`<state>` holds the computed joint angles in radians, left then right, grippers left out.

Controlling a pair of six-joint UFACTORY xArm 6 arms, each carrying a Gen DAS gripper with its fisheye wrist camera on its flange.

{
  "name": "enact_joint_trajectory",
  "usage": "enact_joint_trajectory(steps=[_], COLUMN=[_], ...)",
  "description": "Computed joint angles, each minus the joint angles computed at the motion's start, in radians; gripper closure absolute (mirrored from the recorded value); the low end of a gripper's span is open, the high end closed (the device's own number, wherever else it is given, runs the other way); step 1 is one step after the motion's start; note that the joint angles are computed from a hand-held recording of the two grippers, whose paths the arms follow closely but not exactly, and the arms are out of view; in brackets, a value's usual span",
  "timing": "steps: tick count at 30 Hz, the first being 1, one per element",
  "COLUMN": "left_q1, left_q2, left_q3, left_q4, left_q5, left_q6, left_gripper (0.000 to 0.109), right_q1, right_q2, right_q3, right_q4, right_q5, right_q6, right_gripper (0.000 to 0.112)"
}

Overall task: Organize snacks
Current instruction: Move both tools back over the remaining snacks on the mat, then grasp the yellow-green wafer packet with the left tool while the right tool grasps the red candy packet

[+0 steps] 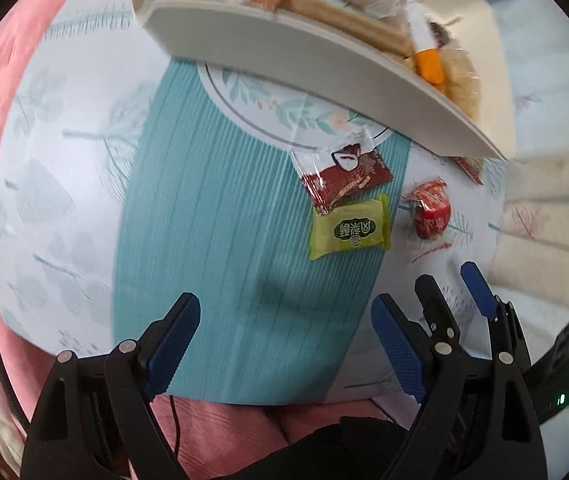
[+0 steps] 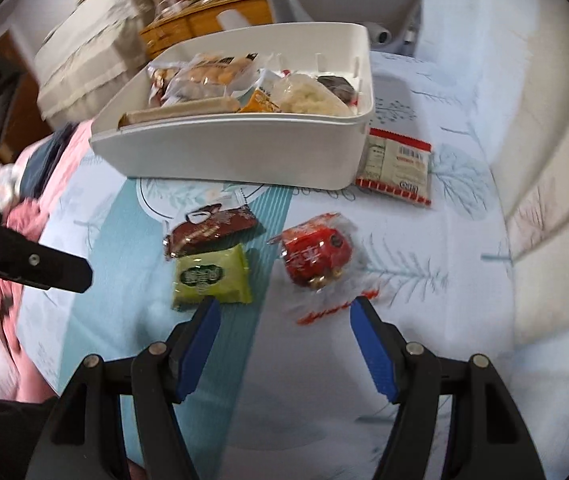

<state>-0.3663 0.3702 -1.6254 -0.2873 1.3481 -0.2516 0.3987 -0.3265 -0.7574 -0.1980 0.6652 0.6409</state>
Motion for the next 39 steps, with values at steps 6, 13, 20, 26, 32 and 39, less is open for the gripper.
enact_joint_trajectory(steps=[6, 13, 20, 26, 32, 39], left_q1=[-0.036, -0.085, -0.107, -0.114, -0.110, -0.106], left_q2=[0.050, 0.134, 0.214, 0.266, 0.286, 0.293], left_q3=[-0.017, -0.088, -0.164, -0.234, -0.251, -0.259], left_q4=[-0.015, -0.012, 0.008, 0.026, -0.003, -0.010], left_q5=[-0.023, -0.046, -0.045, -0.016, -0.011, -0.006], left_q6=[-0.130, -0.210, -0.308, -0.347, -0.336, -0.328], left_gripper=[0.022, 0.022, 0.022, 0.033, 0.051, 0.055], right_q1=[-0.050, -0.077, -0.116, -0.113, -0.111, -0.115], right_q2=[0.012, 0.026, 0.052, 0.097, 0.119, 0.121], right_q3=[0.033, 0.077, 0.102, 0.085, 0.075, 0.073], right_q4=[0.093, 0.128, 0.163, 0.238, 0.249, 0.284], right_q5=[-0.068, -0.151, -0.243, -0.275, -0.280, -0.272], right_q6=[-0.225, -0.348, -0.434, -0.547, -0.555, -0.604], right_gripper=[0.045, 0.045, 0.045, 0.050, 0.056, 0.060])
